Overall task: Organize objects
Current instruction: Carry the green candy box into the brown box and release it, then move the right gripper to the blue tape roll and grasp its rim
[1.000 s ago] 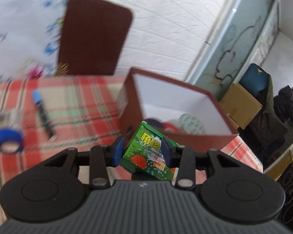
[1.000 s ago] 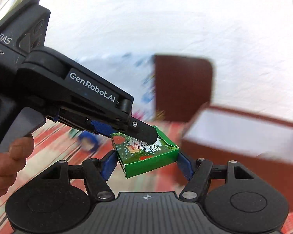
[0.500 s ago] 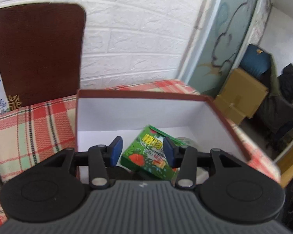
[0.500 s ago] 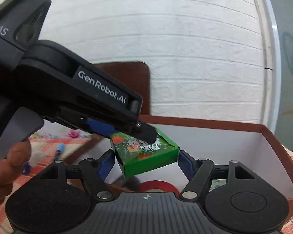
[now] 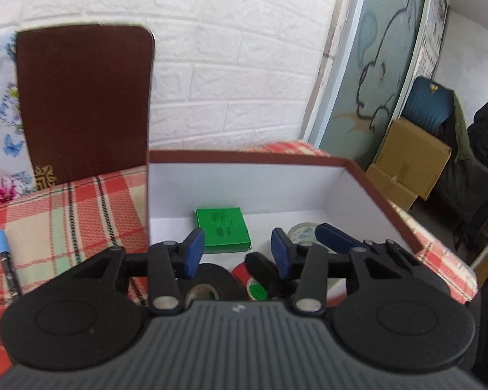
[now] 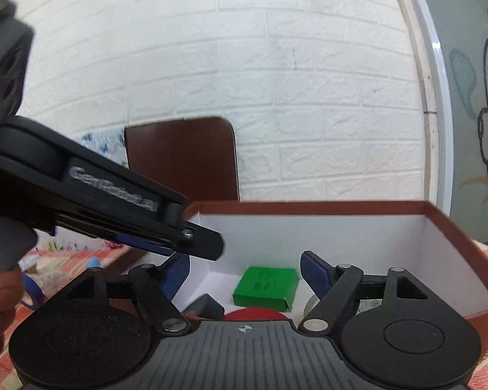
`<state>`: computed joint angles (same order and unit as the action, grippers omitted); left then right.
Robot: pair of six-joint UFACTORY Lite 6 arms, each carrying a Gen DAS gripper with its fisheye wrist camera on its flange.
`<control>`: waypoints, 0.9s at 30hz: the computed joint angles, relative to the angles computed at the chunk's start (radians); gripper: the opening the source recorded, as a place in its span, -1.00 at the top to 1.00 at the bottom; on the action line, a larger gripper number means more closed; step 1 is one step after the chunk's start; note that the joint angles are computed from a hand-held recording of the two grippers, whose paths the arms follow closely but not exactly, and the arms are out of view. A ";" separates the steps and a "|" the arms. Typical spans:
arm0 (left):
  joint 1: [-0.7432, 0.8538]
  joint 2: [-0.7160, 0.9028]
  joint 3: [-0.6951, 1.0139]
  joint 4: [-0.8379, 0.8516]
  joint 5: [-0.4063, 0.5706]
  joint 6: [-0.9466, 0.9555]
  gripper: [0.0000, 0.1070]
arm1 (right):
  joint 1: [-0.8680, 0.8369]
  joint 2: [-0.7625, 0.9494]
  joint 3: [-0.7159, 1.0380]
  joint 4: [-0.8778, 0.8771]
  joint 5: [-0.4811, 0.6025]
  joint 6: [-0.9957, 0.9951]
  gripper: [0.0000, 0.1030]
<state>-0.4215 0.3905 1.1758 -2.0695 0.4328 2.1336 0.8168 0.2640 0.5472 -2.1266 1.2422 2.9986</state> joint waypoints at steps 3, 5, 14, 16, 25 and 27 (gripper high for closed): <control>0.084 -0.148 -0.188 -0.039 0.089 0.045 0.07 | 0.115 -0.006 0.008 0.103 0.051 -0.042 -0.46; 0.161 -0.219 -0.293 -0.041 0.129 0.053 0.07 | 0.192 0.018 0.039 0.163 0.086 -0.072 -0.46; 0.610 -0.131 -0.377 0.083 0.165 -0.016 0.07 | 0.309 0.157 0.294 0.100 -0.091 -0.236 -0.45; 0.684 -0.073 -0.350 0.077 0.165 0.005 0.07 | 0.297 0.226 0.387 0.065 -0.176 -0.253 -0.38; 0.943 0.194 -0.252 0.035 0.401 0.194 0.12 | 0.180 0.533 0.916 0.000 -0.541 -0.526 -0.33; 0.943 0.200 -0.259 0.013 0.423 0.220 0.10 | 0.148 0.629 1.095 0.046 -0.623 -0.648 -0.33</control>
